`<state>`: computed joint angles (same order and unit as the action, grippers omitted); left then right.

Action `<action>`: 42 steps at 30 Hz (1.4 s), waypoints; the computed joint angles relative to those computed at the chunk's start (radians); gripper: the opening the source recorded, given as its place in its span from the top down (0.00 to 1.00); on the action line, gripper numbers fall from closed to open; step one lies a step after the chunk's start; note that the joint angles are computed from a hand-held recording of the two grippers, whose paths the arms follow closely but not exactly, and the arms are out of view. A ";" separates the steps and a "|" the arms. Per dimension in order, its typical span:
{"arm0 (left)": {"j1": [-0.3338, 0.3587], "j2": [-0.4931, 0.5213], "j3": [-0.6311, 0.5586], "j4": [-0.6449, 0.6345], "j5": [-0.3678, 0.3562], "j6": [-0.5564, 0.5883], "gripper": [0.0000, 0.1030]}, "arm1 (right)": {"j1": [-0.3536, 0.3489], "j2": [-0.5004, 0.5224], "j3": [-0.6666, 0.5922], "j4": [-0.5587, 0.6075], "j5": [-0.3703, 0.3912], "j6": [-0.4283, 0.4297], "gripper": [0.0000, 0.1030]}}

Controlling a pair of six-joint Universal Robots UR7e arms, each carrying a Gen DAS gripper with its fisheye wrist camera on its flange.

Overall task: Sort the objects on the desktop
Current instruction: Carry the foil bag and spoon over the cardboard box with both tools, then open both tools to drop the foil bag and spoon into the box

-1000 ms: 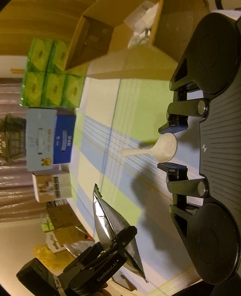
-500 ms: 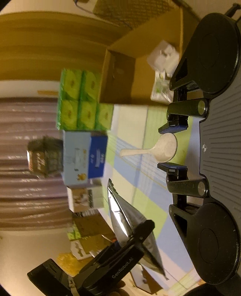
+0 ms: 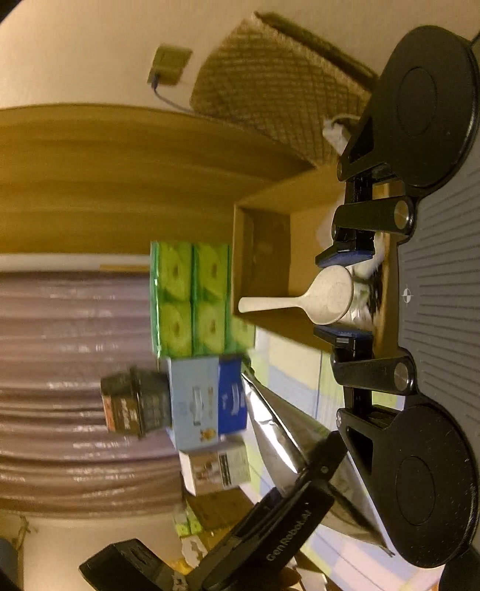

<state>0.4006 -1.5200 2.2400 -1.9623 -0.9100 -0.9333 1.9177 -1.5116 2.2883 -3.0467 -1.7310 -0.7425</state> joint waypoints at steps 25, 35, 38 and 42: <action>0.238 0.333 -0.190 -0.418 0.018 0.205 0.53 | -0.073 0.233 -0.221 -0.064 -0.083 -0.014 0.71; 0.311 0.371 -0.181 -0.643 0.017 0.292 0.42 | -0.084 0.304 -0.268 -0.046 -0.100 0.019 0.71; 0.306 0.331 -0.140 -0.667 0.031 0.286 0.42 | -0.081 0.320 -0.270 -0.042 -0.098 0.030 0.71; 0.289 0.263 -0.077 -0.679 0.053 0.265 0.41 | -0.073 0.347 -0.280 -0.051 -0.077 0.045 0.70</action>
